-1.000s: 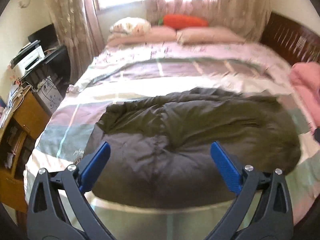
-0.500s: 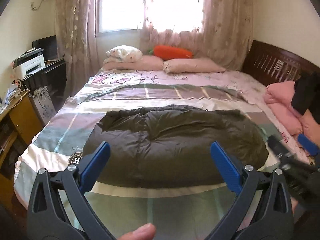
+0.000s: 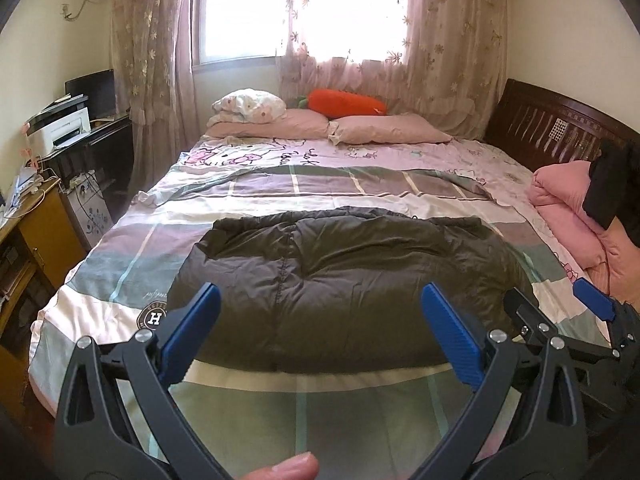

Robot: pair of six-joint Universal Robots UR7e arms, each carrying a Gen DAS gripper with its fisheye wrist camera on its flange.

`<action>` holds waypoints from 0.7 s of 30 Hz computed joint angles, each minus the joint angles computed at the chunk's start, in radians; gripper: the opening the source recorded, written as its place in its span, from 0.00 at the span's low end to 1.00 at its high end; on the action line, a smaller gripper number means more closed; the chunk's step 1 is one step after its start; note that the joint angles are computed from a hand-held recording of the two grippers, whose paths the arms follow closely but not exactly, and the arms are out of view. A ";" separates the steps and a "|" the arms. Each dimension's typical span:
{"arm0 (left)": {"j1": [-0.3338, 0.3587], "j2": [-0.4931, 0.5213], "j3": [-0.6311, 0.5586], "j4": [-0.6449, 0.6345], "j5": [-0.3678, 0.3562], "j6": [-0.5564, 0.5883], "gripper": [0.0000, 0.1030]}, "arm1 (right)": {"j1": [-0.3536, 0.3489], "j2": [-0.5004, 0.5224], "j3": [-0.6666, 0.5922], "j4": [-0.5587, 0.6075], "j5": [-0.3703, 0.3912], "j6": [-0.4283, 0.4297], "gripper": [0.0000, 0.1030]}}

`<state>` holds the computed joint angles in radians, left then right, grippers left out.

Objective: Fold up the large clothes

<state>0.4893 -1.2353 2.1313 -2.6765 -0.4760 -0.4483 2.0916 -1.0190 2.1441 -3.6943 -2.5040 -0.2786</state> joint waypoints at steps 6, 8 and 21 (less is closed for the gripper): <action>0.003 0.007 -0.001 -0.005 0.006 0.008 0.98 | -0.004 -0.002 -0.003 0.033 0.004 0.030 0.99; 0.005 0.009 -0.003 -0.002 0.006 0.009 0.98 | -0.002 0.004 -0.006 0.027 -0.005 0.022 0.99; 0.007 0.007 0.001 -0.007 0.001 0.010 0.98 | 0.011 0.033 -0.020 -0.028 -0.045 -0.029 0.99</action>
